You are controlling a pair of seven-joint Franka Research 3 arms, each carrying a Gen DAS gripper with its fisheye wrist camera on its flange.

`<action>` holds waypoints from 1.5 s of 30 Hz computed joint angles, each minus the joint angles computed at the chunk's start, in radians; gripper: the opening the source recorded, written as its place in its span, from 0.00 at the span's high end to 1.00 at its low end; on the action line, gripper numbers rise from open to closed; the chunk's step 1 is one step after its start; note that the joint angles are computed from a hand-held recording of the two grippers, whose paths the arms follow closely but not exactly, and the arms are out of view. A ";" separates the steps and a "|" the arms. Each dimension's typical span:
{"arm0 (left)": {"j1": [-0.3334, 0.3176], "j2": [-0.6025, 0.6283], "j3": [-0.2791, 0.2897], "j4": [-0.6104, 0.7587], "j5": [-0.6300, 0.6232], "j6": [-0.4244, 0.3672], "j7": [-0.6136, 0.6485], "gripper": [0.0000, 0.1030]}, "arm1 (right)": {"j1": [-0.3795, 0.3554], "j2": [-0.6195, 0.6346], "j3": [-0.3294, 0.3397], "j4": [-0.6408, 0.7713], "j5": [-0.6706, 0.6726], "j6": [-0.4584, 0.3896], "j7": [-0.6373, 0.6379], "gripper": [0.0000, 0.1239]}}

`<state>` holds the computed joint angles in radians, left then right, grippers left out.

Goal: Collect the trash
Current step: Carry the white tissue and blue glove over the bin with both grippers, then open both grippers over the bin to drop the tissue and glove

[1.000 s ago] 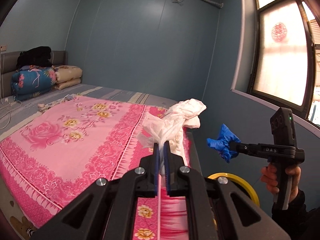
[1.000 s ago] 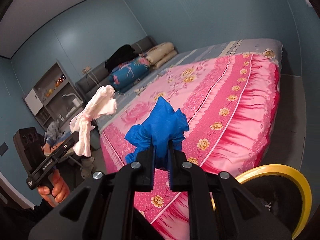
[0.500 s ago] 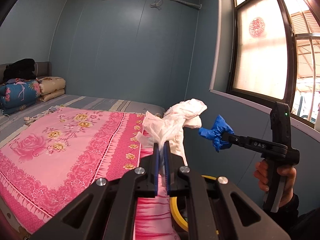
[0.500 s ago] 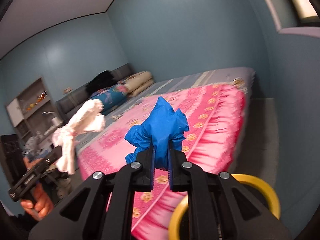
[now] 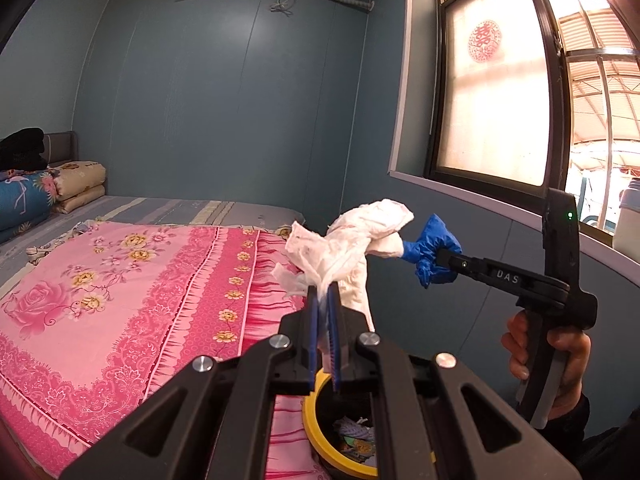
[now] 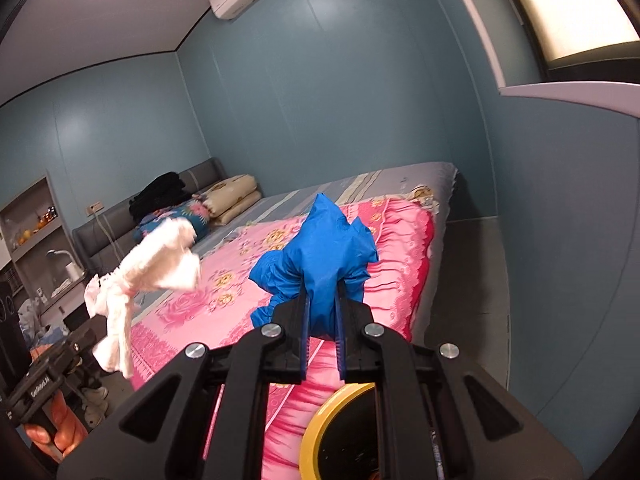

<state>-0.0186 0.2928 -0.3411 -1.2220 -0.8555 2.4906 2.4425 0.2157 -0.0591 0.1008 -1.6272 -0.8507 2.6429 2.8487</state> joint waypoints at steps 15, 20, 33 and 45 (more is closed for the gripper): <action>-0.089 0.184 0.000 0.207 0.279 -0.180 -0.208 0.96 | -0.037 -0.031 0.003 -0.043 0.070 -0.089 0.018 0.92; -0.122 0.306 -0.002 0.362 0.395 -0.316 -0.320 0.96 | -0.044 -0.014 -0.017 -0.055 0.153 -0.073 -0.038 0.92; -0.178 0.455 -0.010 0.531 0.508 -0.546 -0.387 0.96 | -0.030 0.016 -0.043 -0.058 0.336 -0.094 -0.150 0.91; -0.123 0.333 -0.046 0.316 0.408 -0.467 -0.267 0.92 | -0.058 -0.022 -0.026 -0.156 0.343 0.027 -0.122 0.88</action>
<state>-0.1412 0.6256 -0.3872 -0.9056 -0.4479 2.0232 2.1757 0.1577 -0.0811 0.0744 -1.7831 -0.5073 2.6703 2.7271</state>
